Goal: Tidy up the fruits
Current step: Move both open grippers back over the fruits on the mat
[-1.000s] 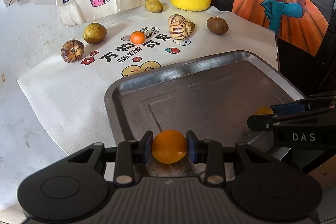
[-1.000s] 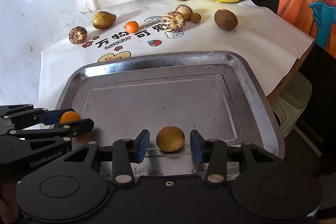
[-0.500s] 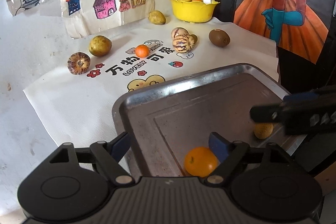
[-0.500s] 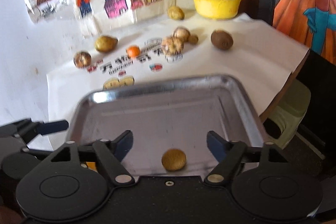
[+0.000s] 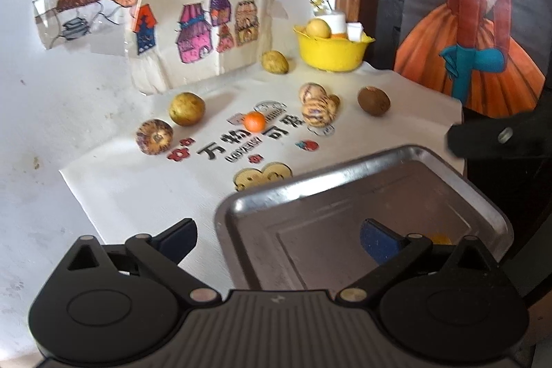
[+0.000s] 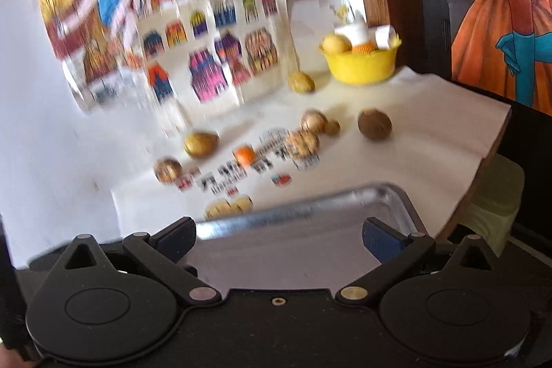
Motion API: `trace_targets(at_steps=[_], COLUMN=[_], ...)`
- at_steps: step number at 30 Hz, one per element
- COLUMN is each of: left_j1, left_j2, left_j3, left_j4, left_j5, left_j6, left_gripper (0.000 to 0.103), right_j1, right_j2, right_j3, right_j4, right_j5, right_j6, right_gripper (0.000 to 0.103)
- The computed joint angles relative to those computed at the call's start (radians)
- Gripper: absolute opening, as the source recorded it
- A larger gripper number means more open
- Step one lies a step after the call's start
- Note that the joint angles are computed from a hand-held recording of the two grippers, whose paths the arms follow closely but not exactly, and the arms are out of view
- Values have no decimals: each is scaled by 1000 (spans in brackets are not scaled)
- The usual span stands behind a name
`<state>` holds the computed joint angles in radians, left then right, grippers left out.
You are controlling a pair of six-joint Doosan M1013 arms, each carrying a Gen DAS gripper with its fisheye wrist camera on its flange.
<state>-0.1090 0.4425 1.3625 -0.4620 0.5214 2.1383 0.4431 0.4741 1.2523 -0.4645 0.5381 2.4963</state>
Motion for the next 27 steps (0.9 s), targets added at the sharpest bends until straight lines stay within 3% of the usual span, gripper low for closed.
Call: trace_targets(at_steps=[5, 8, 14, 19, 22, 27], left_j1=[10, 17, 33, 42, 47, 55], left_j2=[4, 8, 23, 44, 59, 89], left_j3=[-20, -33, -62, -98, -117, -152], left_j4=[35, 48, 72, 133, 162, 194], left_j5=[-21, -38, -60, -62, -70, -72], left_j6=[-41, -65, -117, -178, -214, -258], left_gripper=[102, 102, 102, 102, 102, 102], right_j1=[-18, -32, -45, -25, -26, -18], right_j2=[-28, -36, -12, 20, 44, 100], right_j3=[39, 53, -3, -76, -119, -207], right_j4=[-36, 44, 371, 303, 351, 275], right_j5=[-137, -210, -168, -95, -68, 3], right_j6=[149, 132, -204, -255, -324, -298], right_gripper=[103, 103, 103, 103, 103, 103])
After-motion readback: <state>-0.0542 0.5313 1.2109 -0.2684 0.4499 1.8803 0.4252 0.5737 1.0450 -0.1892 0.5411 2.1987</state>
